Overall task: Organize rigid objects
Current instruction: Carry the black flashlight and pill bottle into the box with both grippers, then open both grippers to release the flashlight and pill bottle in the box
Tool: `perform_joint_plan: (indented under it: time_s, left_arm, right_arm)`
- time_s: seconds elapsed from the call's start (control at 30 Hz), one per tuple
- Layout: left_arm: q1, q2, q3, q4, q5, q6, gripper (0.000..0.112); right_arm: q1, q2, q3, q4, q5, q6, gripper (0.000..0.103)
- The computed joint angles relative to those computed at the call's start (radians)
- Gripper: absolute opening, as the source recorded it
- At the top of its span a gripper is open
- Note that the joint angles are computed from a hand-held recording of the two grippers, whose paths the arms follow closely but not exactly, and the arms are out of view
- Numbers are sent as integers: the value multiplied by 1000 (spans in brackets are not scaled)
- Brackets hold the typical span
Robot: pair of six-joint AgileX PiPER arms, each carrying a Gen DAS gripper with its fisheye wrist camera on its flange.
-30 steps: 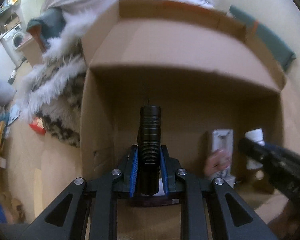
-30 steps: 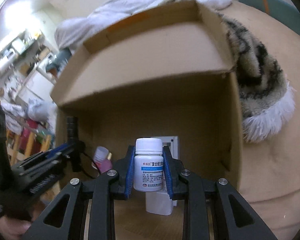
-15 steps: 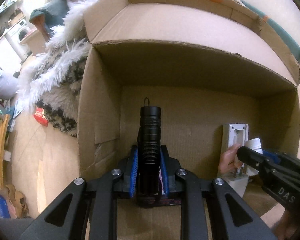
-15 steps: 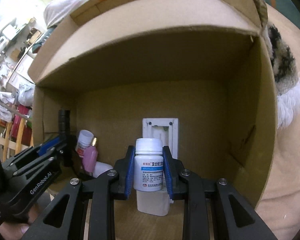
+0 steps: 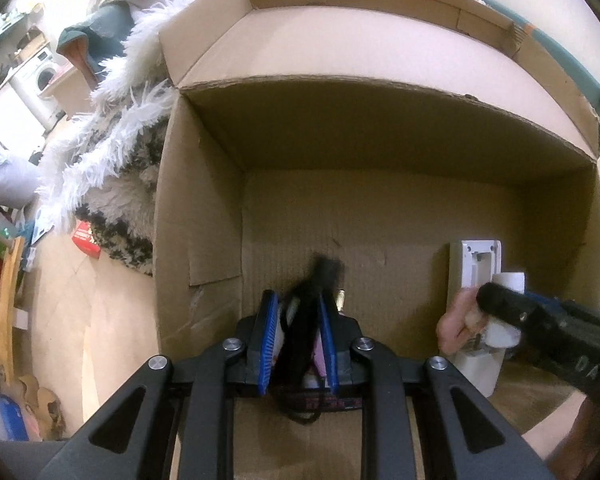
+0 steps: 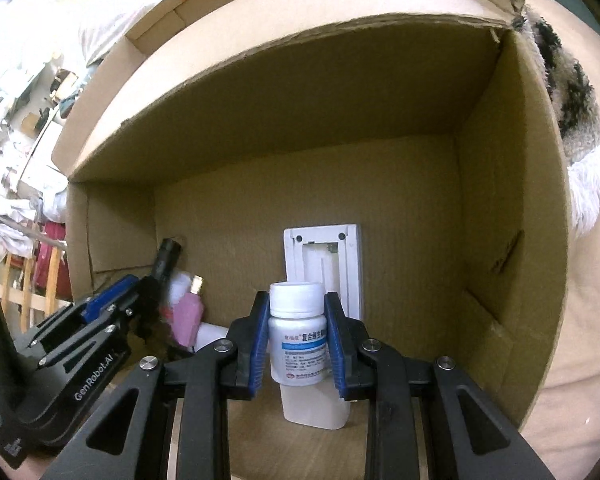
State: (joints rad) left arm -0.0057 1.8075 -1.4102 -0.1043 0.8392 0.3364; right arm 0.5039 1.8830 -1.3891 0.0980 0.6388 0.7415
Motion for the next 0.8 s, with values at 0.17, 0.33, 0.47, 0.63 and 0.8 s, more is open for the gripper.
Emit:
perform_joint_plan:
  time_s: [0.17, 0.33, 0.47, 0.63, 0.8]
  left_arm:
    - [-6, -1, -7, 5, 18, 0, 24]
    - [-17, -31, 24, 28, -23, -11, 52]
    - [-9, -31, 14, 16, -17, -7, 56]
    - [-2, -28, 4, 8, 0, -4, 56]
    - [14, 0, -31, -14, 21, 1, 57]
  right_arm:
    - [-11, -70, 84, -29, -82, 46, 72]
    - [31, -76, 56, -207, -45, 166, 73]
    - [28, -73, 36, -189, -29, 138, 74]
    - [27, -72, 27, -190, -28, 134, 74]
    - [36, -83, 34, -206, -46, 161, 74]
